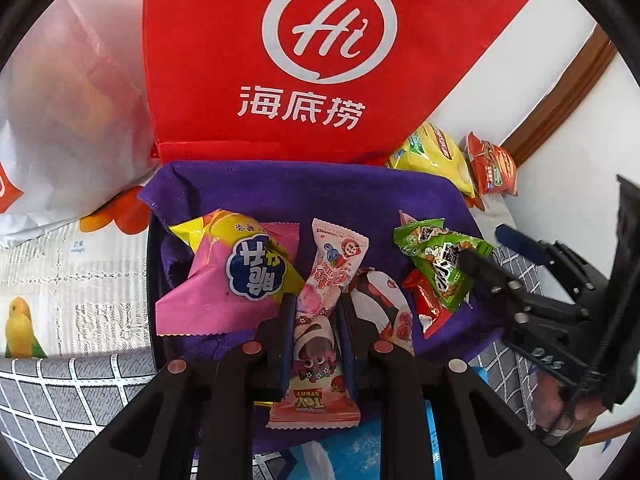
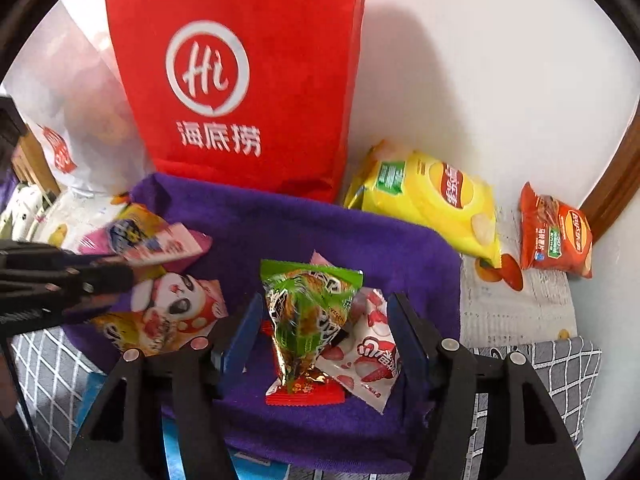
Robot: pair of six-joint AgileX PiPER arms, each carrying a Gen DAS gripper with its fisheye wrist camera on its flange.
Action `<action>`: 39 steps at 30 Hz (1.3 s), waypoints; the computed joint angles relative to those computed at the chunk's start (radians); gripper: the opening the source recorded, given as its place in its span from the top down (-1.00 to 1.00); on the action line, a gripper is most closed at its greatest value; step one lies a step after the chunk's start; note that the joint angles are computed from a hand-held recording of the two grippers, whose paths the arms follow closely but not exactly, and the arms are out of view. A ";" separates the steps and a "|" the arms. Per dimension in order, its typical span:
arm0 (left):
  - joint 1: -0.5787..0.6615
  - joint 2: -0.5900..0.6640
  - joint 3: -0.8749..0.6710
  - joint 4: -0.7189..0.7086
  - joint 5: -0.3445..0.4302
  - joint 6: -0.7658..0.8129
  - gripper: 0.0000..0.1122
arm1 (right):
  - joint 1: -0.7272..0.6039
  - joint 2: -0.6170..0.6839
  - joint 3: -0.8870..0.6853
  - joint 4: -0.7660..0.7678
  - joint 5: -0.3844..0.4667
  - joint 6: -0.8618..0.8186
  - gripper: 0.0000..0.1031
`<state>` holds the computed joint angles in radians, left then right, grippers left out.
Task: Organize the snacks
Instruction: 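Open the right tool to drop the green bag while the left drops the candy packet, then withdraw both tools from the towel toward the remaining snacks on the bed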
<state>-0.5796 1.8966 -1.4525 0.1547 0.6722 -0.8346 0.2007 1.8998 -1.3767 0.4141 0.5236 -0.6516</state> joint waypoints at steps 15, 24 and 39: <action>-0.006 0.004 -0.006 0.003 -0.038 0.027 0.02 | -0.009 -0.097 0.053 0.146 0.019 -0.121 -0.25; -0.001 0.024 -0.022 0.028 -0.001 0.001 0.02 | -0.008 -0.050 0.015 0.208 0.077 -0.134 -0.25; -0.031 -0.009 -0.012 0.051 0.029 -0.031 0.02 | -0.001 -0.060 0.064 0.350 0.025 -0.278 -0.25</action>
<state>-0.6104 1.8874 -1.4645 0.2055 0.7015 -0.8658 0.2000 1.8403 -1.3125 0.7642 0.5486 -0.9300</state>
